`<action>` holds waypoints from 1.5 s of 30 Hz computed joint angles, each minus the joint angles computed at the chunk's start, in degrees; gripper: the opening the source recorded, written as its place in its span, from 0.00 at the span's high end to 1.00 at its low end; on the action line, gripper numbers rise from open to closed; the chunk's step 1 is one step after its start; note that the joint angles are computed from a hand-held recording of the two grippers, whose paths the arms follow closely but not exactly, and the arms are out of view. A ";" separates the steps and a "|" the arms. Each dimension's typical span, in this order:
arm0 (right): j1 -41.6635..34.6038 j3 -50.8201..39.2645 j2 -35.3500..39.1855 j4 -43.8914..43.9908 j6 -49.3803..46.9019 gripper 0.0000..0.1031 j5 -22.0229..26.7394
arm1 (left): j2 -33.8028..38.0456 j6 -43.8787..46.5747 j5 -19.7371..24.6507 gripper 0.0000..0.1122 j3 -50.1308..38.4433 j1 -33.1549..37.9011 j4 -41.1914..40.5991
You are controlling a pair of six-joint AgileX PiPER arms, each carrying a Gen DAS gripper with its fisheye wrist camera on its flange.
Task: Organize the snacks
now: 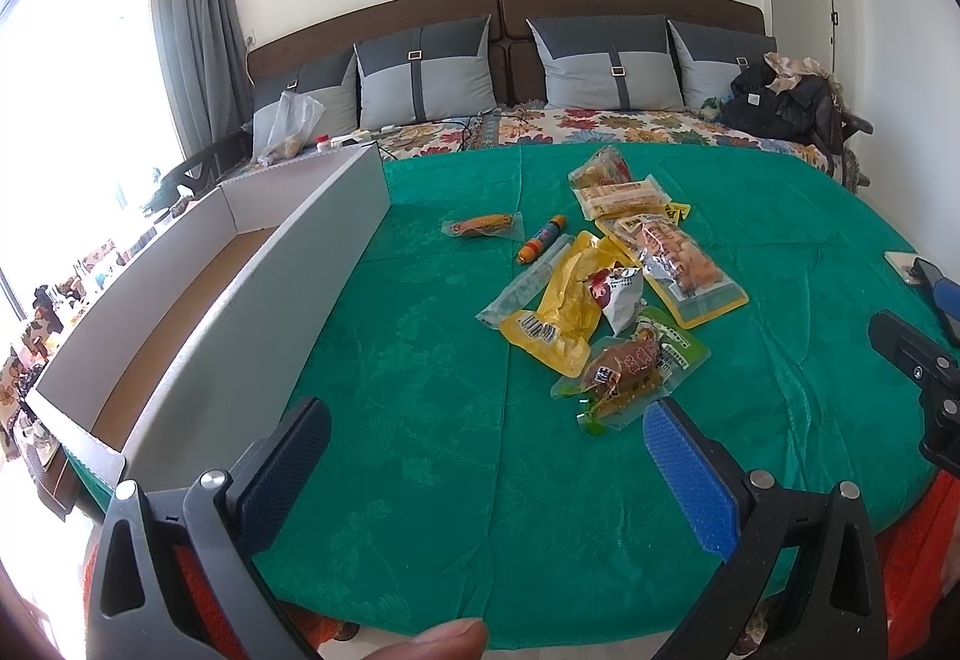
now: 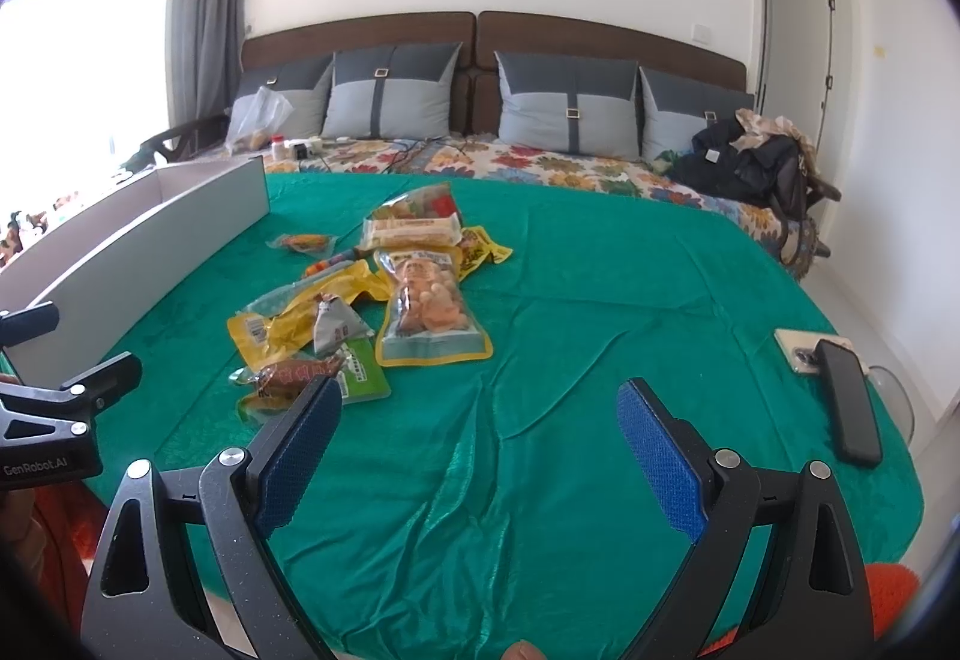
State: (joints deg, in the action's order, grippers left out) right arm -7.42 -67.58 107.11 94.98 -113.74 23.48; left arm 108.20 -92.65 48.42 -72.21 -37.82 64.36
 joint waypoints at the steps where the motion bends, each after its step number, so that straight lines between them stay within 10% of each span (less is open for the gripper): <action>1: 0.08 0.07 0.02 0.27 -0.89 0.08 -0.43 | -0.03 0.11 0.05 0.08 -0.06 0.00 -0.14; 45: 1.43 -5.14 3.84 -21.30 22.62 0.08 -1.27 | 6.33 17.71 -6.07 0.08 -4.83 8.52 -20.61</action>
